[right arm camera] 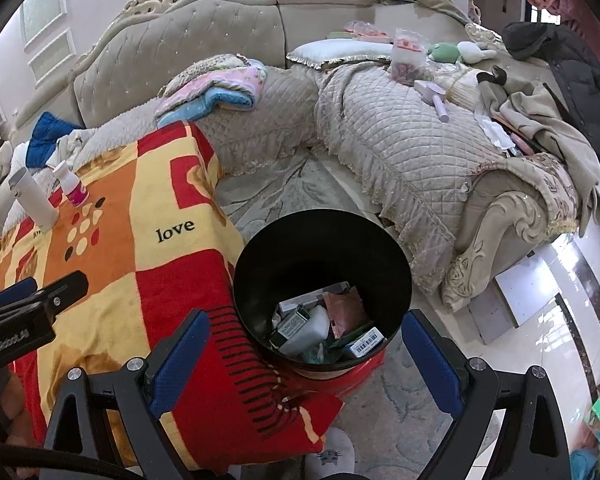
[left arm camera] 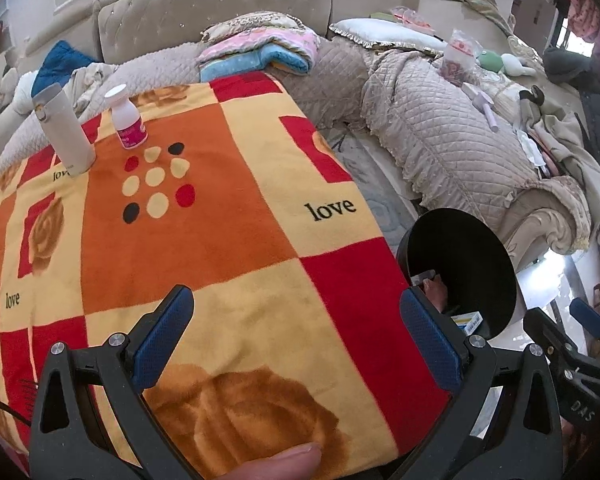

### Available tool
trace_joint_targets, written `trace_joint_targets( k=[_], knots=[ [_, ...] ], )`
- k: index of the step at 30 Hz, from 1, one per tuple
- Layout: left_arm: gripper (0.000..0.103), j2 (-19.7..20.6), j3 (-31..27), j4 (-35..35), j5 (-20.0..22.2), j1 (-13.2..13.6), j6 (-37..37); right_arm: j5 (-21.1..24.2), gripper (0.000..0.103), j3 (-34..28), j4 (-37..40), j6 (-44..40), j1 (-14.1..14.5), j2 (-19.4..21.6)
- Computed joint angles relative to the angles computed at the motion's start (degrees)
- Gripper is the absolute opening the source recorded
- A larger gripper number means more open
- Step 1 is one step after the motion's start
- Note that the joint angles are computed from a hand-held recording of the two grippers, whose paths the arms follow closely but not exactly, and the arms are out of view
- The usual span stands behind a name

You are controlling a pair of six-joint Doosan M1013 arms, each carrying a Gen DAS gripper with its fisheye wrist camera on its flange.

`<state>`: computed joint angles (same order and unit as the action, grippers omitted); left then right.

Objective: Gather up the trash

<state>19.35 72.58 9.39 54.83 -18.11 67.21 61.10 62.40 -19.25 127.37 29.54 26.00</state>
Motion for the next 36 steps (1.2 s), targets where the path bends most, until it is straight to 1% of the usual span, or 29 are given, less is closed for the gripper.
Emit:
trace_joint_targets(
  k=[4, 17, 36],
  knots=[
    [0.103, -0.36, 0.37, 0.19, -0.08, 0.03, 0.47, 1.01, 0.096, -0.81, 0.18, -0.43, 0.36, 0.32],
    [0.103, -2.13, 2.15, -0.21, -0.69, 1.11, 0.81, 2.07, 0.096, -2.78, 0.13, -1.01, 1.67, 0.49],
    [0.103, -2.96, 2.47, 0.28, -0.03, -0.19, 1.17, 2.02, 0.096, -1.74, 0.67, -0.85, 1.31, -1.00]
  ],
)
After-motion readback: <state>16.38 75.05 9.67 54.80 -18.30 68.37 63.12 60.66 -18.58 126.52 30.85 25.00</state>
